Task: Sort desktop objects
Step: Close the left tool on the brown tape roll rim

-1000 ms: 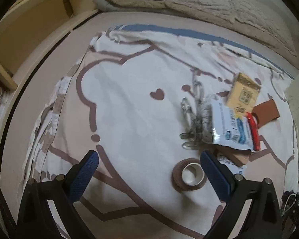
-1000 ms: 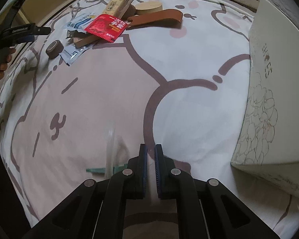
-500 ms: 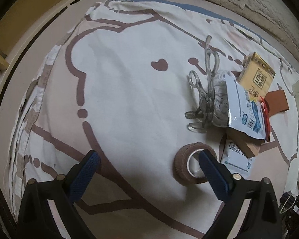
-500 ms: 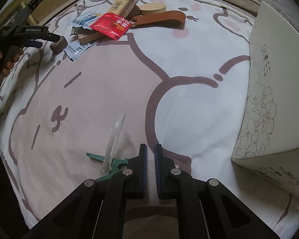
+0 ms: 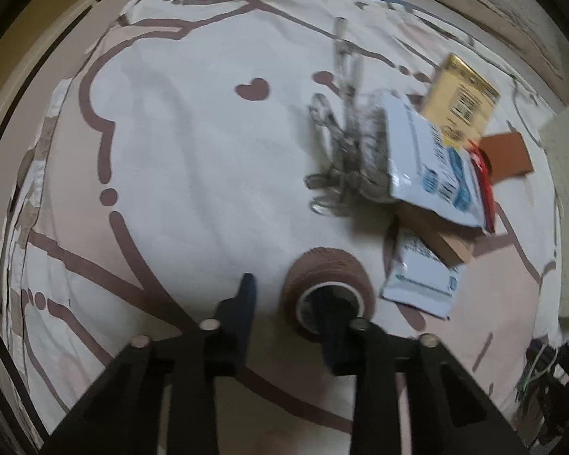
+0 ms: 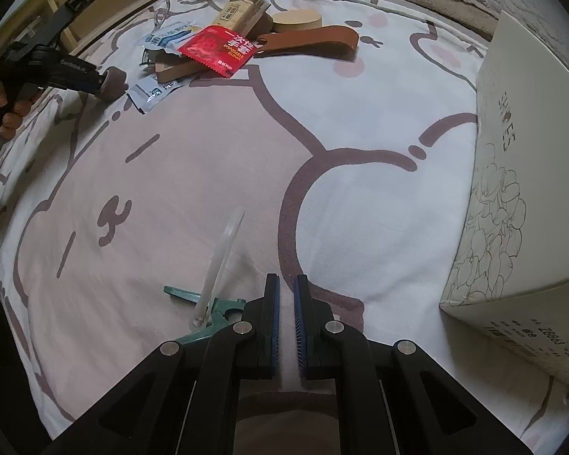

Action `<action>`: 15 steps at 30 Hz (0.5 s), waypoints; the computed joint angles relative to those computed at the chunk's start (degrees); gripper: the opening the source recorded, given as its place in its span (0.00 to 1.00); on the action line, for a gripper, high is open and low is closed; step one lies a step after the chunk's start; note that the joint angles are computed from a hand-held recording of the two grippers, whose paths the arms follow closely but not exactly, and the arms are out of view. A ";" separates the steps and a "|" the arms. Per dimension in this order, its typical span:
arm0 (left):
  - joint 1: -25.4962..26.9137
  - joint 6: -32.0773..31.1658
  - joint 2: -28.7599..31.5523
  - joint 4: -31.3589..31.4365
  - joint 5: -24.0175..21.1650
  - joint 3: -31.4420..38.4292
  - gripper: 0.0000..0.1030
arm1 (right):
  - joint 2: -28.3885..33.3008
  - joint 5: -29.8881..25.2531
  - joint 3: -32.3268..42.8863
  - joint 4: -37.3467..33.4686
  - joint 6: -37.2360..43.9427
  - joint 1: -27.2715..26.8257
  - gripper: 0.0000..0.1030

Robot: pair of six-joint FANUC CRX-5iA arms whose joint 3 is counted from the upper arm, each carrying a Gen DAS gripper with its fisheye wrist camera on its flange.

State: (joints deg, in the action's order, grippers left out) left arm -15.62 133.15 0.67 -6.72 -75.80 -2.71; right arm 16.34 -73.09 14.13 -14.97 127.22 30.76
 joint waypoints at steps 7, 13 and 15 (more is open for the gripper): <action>-1.57 -1.84 -2.99 0.81 1.82 -2.01 0.14 | -0.47 -1.34 1.05 0.46 0.17 -0.33 0.08; -2.70 -2.65 -5.18 2.78 2.39 -4.03 0.12 | -0.83 0.01 0.25 1.19 0.84 -0.66 0.08; -2.53 -3.62 -5.43 3.76 2.11 -3.95 0.12 | -1.02 0.45 -0.04 1.48 0.89 -0.56 0.08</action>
State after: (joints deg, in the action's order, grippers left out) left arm -18.15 129.53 -4.76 -2.95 -73.69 -6.66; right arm 15.32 -72.64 14.10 -13.49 128.11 30.19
